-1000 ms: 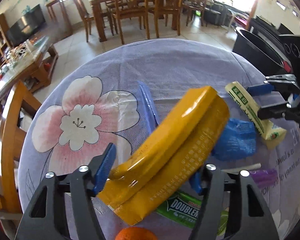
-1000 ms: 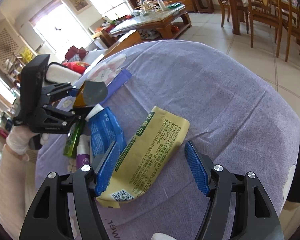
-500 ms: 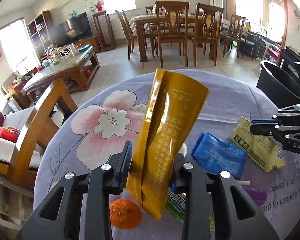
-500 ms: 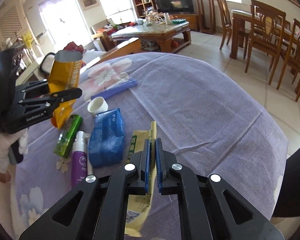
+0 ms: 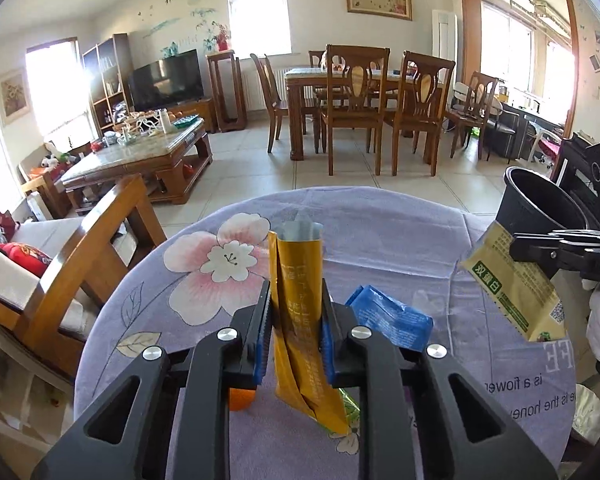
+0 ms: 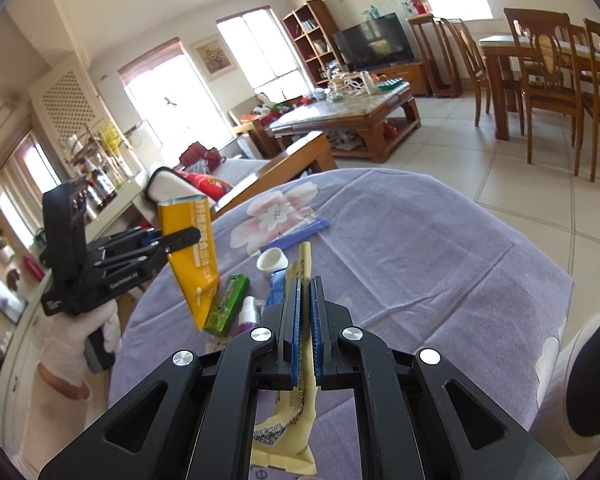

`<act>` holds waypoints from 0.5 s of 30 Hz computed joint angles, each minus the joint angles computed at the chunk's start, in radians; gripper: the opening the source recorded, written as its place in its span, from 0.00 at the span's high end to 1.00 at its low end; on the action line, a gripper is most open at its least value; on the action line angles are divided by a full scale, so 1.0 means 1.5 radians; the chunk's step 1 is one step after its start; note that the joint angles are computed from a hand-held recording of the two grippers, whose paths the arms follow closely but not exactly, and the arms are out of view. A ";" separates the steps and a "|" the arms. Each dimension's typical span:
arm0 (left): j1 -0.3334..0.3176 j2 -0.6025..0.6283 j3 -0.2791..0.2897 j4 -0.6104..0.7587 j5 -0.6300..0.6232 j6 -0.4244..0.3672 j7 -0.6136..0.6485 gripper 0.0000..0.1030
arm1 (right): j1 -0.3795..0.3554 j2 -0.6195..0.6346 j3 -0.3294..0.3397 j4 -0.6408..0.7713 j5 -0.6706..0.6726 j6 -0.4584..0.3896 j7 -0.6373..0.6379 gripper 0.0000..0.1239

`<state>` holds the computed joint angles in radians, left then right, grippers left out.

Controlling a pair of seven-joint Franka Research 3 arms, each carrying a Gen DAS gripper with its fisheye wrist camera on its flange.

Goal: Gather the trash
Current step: 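Carry the yellow bag and beige wrapper over the bin and release both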

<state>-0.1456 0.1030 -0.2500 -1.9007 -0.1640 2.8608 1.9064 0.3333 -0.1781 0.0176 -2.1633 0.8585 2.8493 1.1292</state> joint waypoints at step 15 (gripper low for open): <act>-0.049 -0.047 -0.011 -0.058 0.005 0.087 -0.044 0.88 | 0.027 -0.133 -0.063 -0.106 0.105 0.013 -0.096 0.95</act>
<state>-0.2197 0.0322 -0.2664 -1.9871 -0.1572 2.9906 1.8409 0.3731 -0.3782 -0.0764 -2.3221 1.0163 2.8689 0.9851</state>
